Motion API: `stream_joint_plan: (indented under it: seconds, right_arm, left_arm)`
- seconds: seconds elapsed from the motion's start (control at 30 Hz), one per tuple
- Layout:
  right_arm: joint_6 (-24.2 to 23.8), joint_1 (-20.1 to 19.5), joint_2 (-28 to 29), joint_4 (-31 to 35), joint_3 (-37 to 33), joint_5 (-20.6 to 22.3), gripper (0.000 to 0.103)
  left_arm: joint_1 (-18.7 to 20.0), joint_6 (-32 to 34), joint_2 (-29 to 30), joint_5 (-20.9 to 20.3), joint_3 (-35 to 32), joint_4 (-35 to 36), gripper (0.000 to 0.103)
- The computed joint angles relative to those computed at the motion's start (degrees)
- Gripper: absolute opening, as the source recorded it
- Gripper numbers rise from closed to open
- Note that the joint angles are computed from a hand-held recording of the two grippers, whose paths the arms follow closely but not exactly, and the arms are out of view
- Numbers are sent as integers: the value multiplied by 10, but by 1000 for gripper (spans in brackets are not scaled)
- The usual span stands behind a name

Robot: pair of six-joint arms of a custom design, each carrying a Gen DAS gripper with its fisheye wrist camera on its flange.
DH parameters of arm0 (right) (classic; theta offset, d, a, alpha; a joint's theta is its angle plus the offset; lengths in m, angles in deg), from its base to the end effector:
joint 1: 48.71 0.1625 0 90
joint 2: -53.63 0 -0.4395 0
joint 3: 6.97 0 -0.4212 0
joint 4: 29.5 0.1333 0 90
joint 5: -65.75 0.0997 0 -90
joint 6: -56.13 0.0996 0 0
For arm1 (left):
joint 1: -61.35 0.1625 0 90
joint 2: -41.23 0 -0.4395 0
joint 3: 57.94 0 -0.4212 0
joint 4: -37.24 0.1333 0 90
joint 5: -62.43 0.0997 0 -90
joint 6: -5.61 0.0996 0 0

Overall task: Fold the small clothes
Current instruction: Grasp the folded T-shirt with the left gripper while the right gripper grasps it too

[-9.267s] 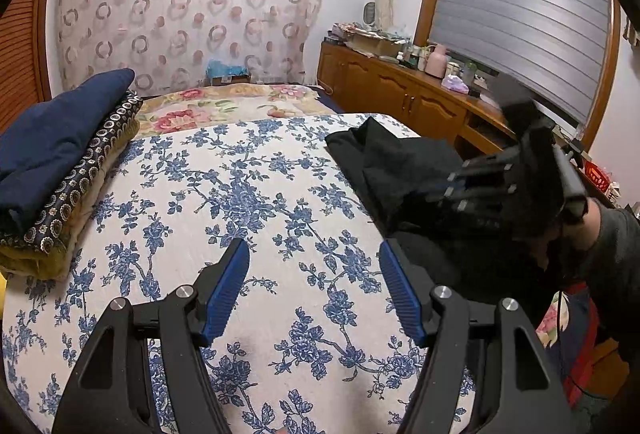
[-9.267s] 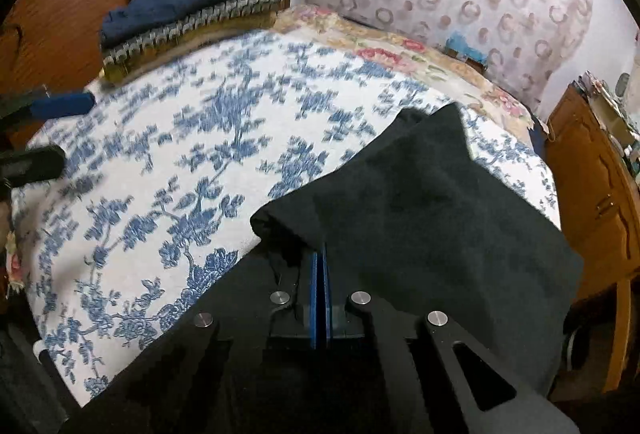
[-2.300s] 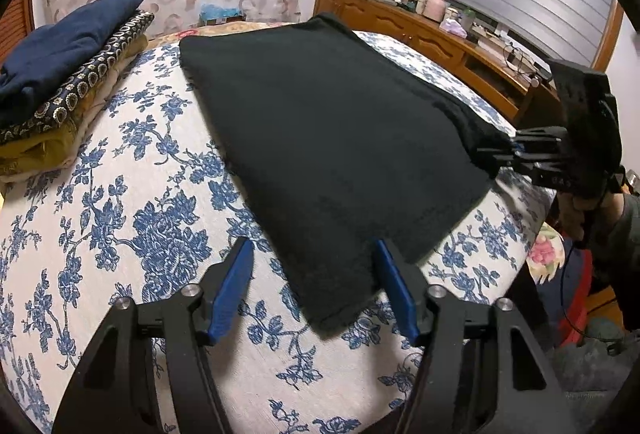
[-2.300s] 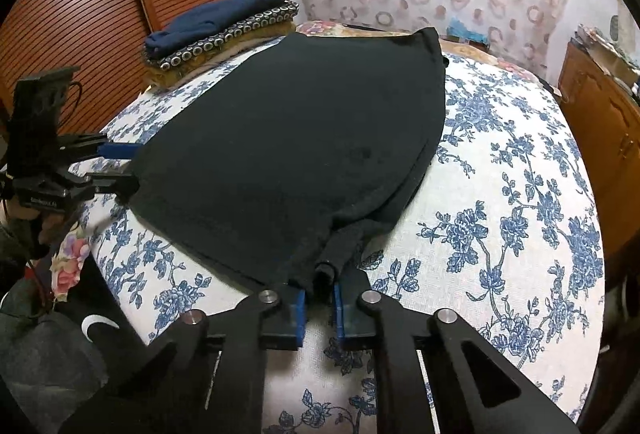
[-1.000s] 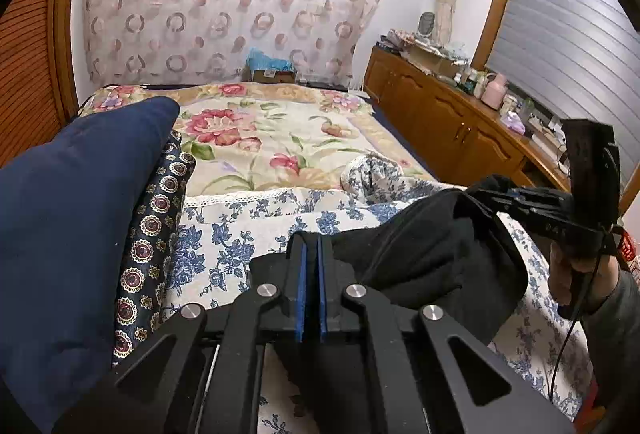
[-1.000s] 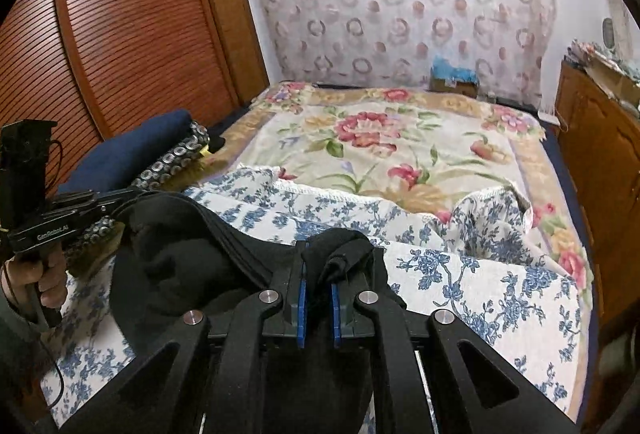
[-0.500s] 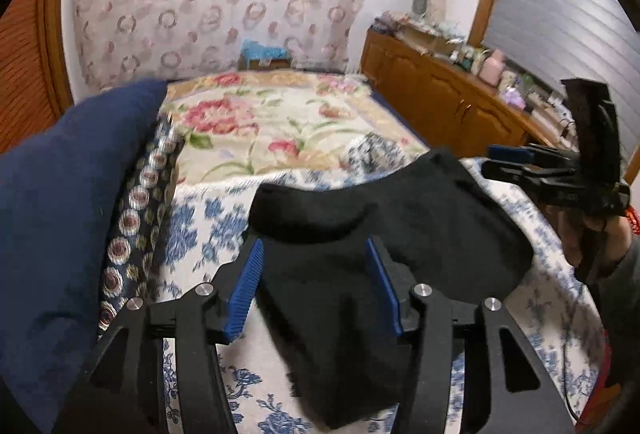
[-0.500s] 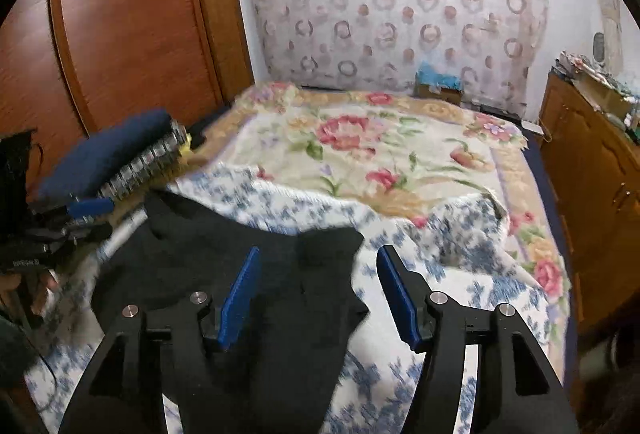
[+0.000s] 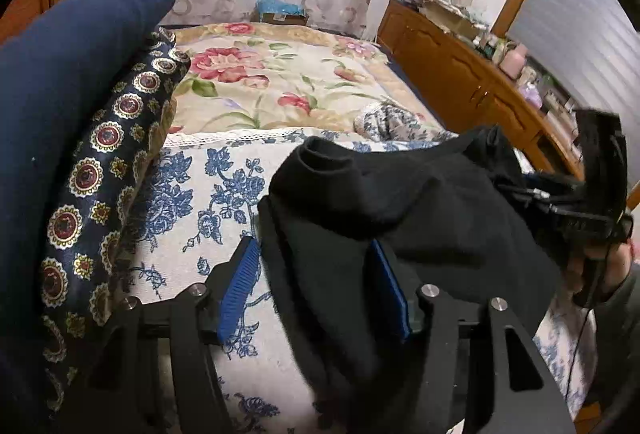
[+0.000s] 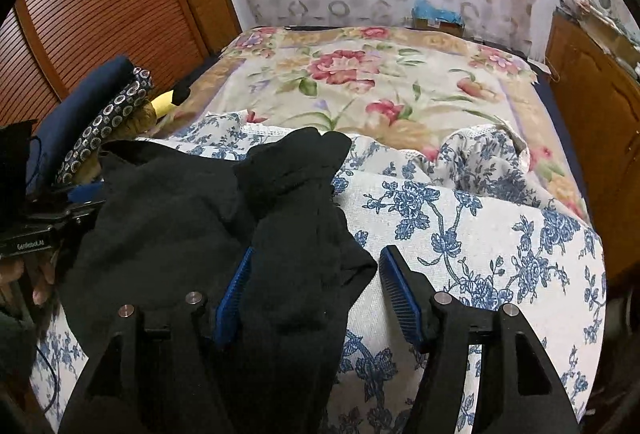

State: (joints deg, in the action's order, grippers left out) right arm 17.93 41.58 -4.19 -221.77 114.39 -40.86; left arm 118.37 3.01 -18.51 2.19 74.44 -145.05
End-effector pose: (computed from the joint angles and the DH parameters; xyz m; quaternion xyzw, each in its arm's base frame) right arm 0.1077 -0.5587 0.1453 0.2625 -0.8972 0.2661 0.2355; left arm -0.1026 -0.4938 0.0922 0.2072 0.9305 -0.2343 0.1905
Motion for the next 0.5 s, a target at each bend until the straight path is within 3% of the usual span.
stream_joint_plan:
  seconds: [0.13,0.2,0.27,0.33,0.5]
  right_arm:
    - [-11,-5,-7,13,4,13,65]
    - [-16,-9,-12,23,5,21,60]
    - [-14,-16,-23,53,6,43,36]
    - [-10,-25,-35,89,6,70,23]
    - [-44,-29,-47,44,34,91,19]
  left_arm:
    - [1,-1,1,-12,-3,0,59]
    - [6,5,0,-28,-5,1,51]
    - [10,6,-1,-45,-9,4,39]
    - [14,11,-3,-59,-12,8,19]
    - [-3,25,-31,-77,18,-32,15]
